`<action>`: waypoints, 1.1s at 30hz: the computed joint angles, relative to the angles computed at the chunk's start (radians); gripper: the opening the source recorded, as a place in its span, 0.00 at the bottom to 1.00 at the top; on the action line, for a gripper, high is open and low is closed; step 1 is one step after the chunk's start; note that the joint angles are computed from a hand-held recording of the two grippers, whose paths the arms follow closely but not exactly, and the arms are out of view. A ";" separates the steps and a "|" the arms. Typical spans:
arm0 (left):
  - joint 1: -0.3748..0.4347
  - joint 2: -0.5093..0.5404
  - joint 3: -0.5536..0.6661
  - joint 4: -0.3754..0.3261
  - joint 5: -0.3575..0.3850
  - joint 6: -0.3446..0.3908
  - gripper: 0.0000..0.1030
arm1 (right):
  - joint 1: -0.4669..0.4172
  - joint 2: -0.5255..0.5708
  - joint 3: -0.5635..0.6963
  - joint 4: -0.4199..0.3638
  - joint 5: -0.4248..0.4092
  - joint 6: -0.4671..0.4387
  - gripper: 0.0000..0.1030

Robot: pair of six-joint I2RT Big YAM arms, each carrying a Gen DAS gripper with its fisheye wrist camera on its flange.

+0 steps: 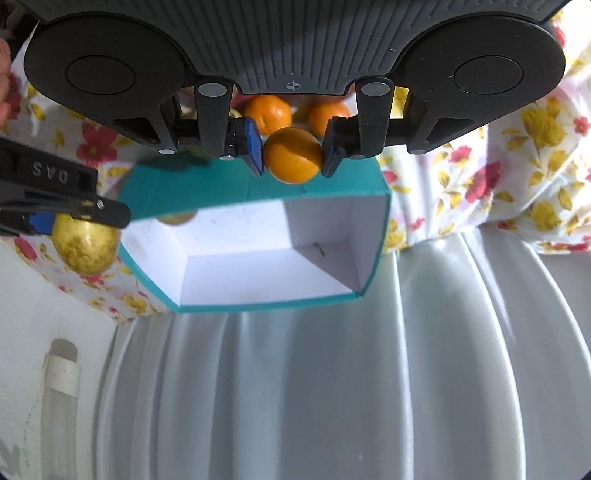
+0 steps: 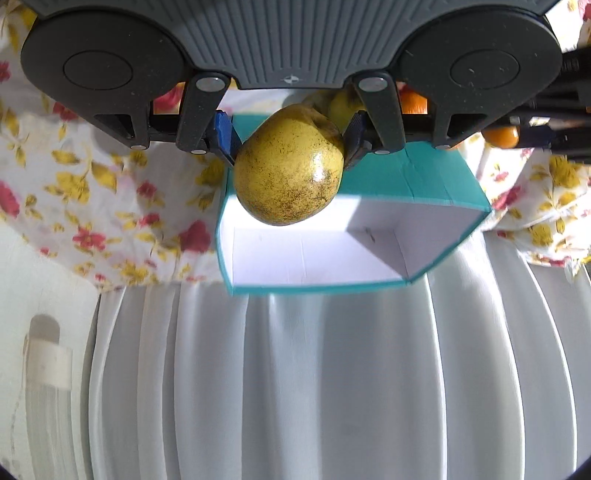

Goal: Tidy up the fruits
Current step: 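Lift the tangerine and pear and carry both tools over the teal box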

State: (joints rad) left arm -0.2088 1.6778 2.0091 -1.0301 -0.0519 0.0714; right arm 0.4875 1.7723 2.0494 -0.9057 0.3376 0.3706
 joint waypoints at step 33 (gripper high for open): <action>0.017 0.395 0.649 -0.310 -0.091 -0.086 0.36 | -0.037 0.189 0.306 -0.069 -0.010 0.003 0.56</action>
